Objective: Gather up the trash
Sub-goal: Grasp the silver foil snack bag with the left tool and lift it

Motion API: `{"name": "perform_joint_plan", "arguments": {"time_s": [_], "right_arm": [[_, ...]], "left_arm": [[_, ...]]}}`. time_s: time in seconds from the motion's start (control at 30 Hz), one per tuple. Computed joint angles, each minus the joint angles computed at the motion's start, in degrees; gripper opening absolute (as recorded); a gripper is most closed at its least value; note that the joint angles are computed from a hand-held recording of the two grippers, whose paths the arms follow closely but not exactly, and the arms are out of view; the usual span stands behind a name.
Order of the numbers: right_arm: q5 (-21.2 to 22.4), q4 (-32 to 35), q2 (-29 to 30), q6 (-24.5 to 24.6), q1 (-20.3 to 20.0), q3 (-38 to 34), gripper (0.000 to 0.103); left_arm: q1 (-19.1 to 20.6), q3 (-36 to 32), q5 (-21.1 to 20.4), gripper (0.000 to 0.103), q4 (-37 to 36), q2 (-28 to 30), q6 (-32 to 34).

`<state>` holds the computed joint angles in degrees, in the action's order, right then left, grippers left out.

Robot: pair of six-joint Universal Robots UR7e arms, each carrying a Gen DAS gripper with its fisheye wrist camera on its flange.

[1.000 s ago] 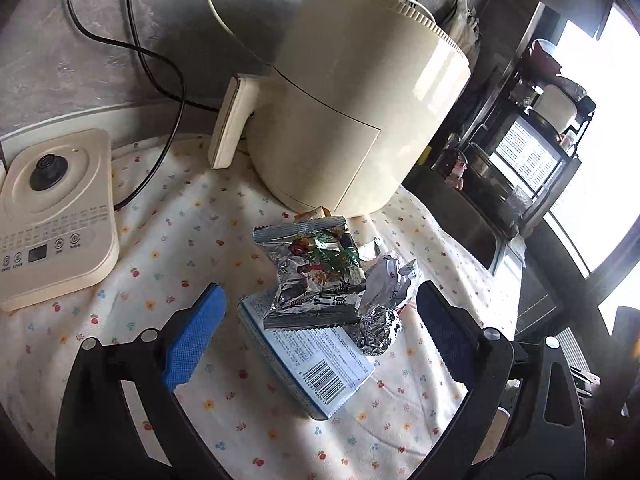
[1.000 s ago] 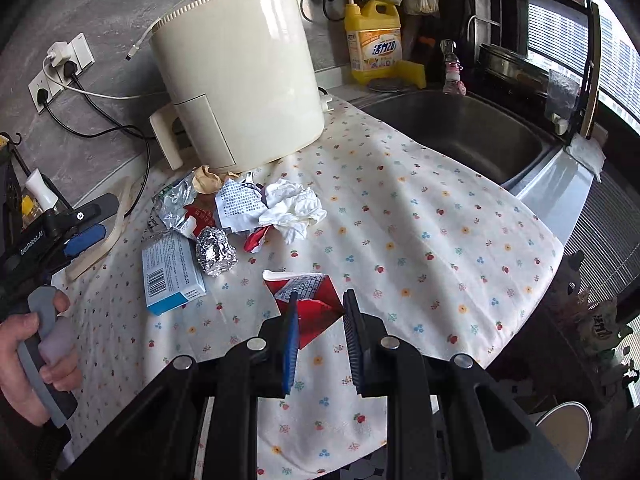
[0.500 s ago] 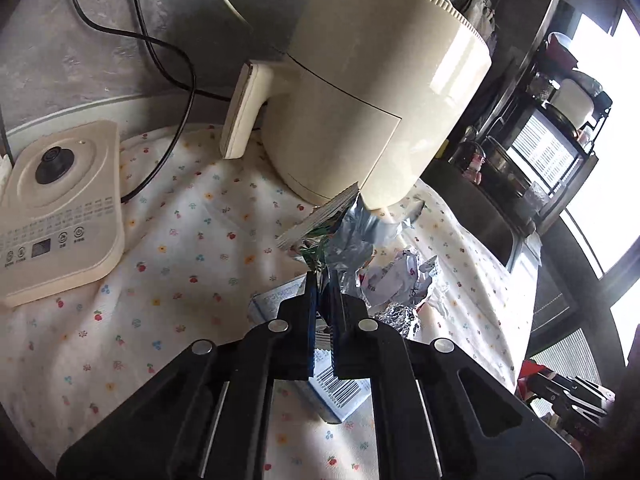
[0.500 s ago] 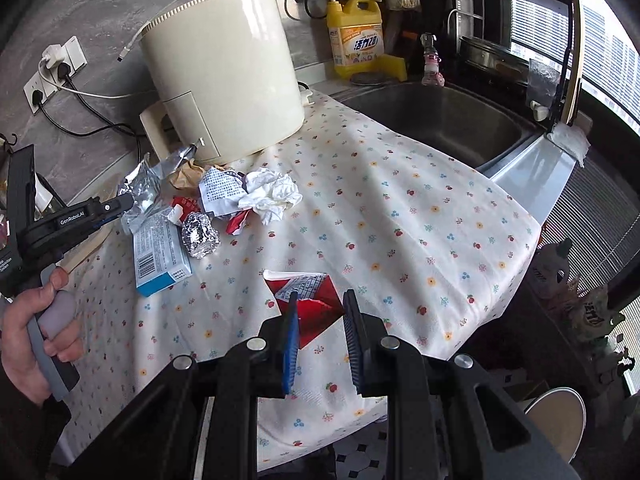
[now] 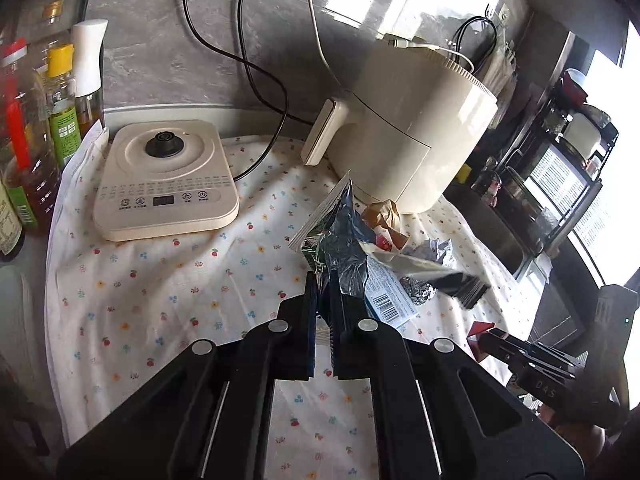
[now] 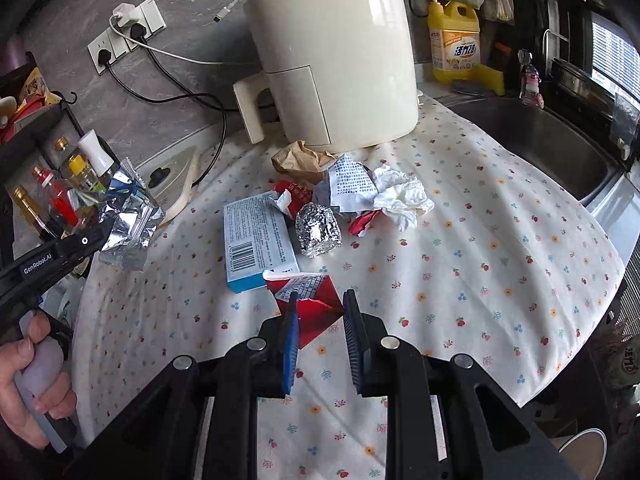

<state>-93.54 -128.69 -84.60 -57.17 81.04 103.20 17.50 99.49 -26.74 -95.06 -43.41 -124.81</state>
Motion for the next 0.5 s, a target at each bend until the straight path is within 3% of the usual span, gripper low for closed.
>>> {"name": "perform_joint_plan", "arguments": {"time_s": [0.2,0.5], "right_arm": [[1.0,4.5,-1.4,-3.7,-1.1,-1.7,0.021],[2.3,12.2,-3.2,-8.1,-6.6,-8.0,0.021]], "left_arm": [[-1.8,-4.2,-1.6,0.006,6.3,3.4,-7.4],[-3.1,-15.6,-3.1,0.006,8.3,12.7,-6.6]]}}
